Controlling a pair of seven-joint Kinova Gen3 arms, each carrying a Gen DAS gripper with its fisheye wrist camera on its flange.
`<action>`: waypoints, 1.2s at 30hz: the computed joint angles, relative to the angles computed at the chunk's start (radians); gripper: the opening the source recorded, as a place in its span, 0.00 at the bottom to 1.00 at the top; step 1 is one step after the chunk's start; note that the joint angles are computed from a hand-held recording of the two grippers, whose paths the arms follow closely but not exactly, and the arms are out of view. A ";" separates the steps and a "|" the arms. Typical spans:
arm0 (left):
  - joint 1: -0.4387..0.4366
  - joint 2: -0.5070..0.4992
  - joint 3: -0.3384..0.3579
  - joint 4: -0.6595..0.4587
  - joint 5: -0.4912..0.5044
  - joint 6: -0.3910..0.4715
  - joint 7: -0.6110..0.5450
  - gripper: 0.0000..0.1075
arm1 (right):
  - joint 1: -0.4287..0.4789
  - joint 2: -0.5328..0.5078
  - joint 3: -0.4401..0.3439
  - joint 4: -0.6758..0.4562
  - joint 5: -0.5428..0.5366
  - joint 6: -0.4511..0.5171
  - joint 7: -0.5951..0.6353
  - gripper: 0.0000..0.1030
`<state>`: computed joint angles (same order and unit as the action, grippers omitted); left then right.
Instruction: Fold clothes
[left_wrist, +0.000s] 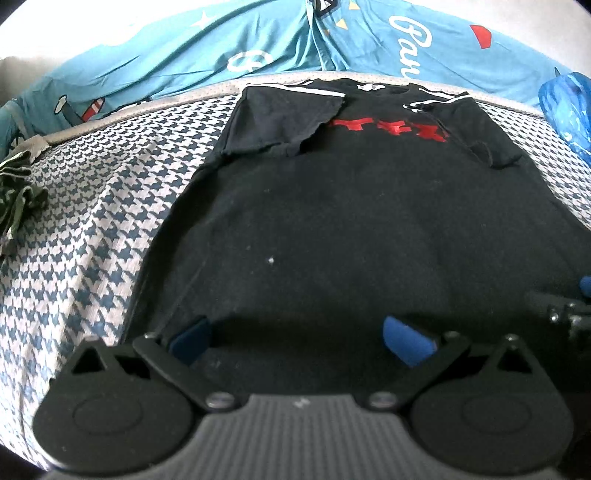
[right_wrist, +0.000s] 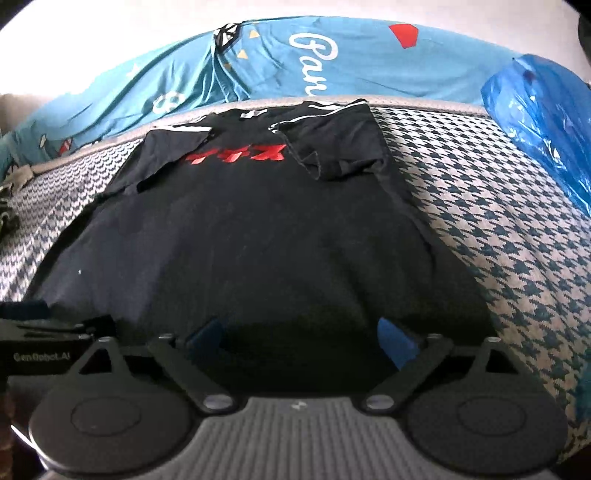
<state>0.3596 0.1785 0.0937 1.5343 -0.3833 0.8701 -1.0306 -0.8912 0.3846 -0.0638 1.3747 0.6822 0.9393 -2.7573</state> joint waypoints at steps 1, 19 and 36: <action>0.002 -0.001 0.000 0.002 -0.004 -0.001 0.004 0.96 | -0.003 0.003 0.000 -0.003 0.003 0.006 0.001 0.92; 0.005 -0.005 0.000 0.016 -0.024 -0.021 0.016 0.96 | -0.041 0.037 0.014 -0.028 0.042 0.043 0.004 1.00; 0.008 -0.009 0.001 0.024 -0.035 -0.027 0.029 0.96 | -0.047 0.039 0.014 -0.026 0.057 0.048 -0.006 1.00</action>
<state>0.3678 0.1698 0.0947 1.5580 -0.4182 0.8428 -1.0018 -0.9386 0.4240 -0.0499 1.3486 0.7397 0.9870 -2.7628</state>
